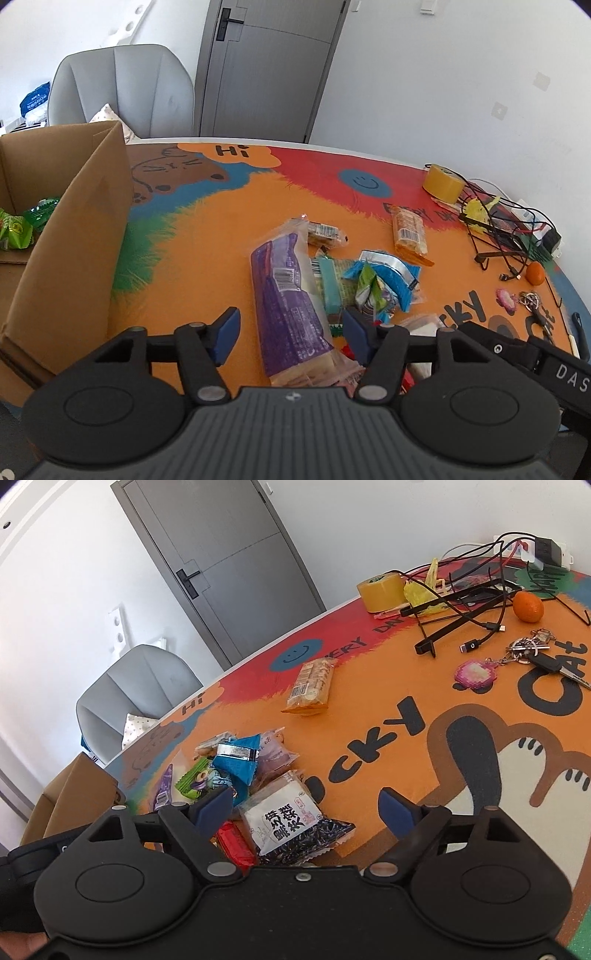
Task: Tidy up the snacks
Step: 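Move both tools back over the snack pile, then grasp the purple wafer bag with the left tool while the right grasps the sesame bag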
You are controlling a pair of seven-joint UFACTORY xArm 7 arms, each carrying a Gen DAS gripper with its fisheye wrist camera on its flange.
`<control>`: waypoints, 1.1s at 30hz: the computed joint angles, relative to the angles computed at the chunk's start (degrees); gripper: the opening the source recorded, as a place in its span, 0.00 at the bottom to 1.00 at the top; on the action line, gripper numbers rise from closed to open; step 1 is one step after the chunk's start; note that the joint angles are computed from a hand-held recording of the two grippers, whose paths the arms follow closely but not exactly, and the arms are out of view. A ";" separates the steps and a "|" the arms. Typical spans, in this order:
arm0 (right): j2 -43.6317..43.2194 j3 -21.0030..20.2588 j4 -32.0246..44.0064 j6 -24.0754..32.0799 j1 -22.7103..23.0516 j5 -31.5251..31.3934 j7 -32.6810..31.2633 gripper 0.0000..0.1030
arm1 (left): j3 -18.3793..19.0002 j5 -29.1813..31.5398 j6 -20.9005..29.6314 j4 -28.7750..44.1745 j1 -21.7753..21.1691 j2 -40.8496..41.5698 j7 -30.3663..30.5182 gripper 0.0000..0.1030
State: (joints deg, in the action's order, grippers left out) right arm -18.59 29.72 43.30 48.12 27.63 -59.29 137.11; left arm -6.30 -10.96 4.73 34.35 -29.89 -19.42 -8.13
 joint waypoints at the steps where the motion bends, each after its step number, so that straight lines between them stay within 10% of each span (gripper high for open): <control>1: 0.41 0.00 0.12 -0.24 -0.24 -0.73 0.12 0.84 | 0.61 -0.53 0.04 0.24 -0.52 0.56 0.20 0.58; 12: 5.38 -1.79 2.96 1.06 2.61 -1.20 -2.71 0.74 | 2.63 -5.03 0.59 -0.82 -2.85 0.80 3.71 0.33; 18: 6.89 -2.38 4.88 5.41 4.97 1.07 -6.66 0.58 | 4.66 -7.16 1.44 -3.53 -5.17 -3.04 6.27 0.31; 33: 5.09 -2.63 4.84 2.45 5.98 7.60 -11.83 0.65 | 1.79 -4.04 6.92 -5.24 1.32 -7.77 3.20 0.34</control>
State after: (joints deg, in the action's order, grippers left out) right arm -13.49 27.09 48.14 50.57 33.61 -51.69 125.27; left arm -4.51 -15.00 11.65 29.11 -28.57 -27.19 -4.92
